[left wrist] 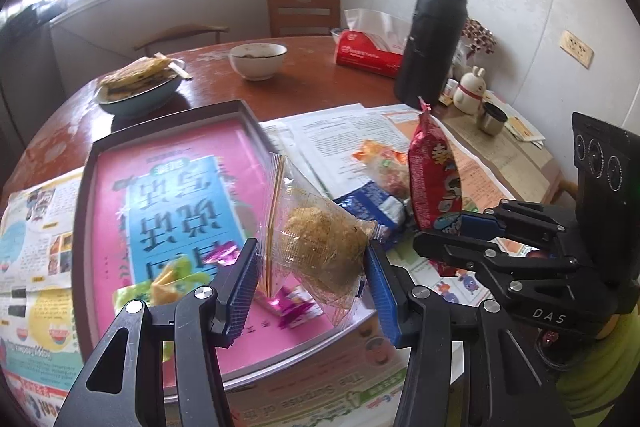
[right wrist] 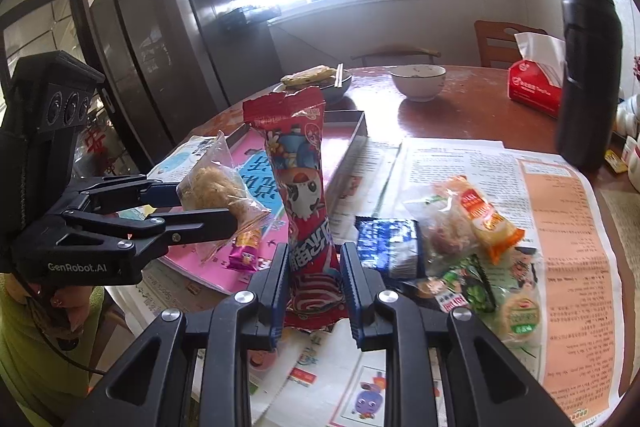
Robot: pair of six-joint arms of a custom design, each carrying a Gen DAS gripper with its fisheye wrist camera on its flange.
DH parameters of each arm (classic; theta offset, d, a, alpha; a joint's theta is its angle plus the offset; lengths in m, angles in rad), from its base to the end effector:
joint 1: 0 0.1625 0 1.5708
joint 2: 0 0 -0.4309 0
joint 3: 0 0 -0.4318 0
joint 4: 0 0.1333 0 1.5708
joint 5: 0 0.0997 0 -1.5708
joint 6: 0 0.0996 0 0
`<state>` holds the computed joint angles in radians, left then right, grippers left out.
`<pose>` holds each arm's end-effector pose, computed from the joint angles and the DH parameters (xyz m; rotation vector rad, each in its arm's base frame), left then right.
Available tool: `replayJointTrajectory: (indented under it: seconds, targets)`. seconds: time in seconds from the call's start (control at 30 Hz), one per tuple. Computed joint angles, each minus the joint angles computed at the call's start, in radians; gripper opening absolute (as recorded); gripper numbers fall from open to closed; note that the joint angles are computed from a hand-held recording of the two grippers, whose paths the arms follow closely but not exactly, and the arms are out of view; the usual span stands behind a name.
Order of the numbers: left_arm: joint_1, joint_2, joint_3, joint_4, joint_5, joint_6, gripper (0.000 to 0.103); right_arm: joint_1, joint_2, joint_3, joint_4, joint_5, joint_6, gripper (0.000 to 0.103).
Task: Organize snacks
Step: 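Carry the red packet and clear floss bag over the pink tray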
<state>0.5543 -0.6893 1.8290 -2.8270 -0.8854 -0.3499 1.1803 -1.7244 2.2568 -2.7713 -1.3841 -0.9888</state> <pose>-0.4246 -0.4938 -0.0207 0.7973 2.4678 -0.7012 -0.0290 -0.4693 0.3541 0.8854 -2.5712 0.8896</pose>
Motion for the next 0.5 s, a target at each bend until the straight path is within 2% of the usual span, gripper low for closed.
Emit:
replayJointTrajectory:
  seconds: [0.5]
  targets:
    - [0.022,-0.084,0.09,-0.021,0.051,-0.064,0.054,0.071,0.065,-0.023,0.003,-0.035,0.01,0.026]
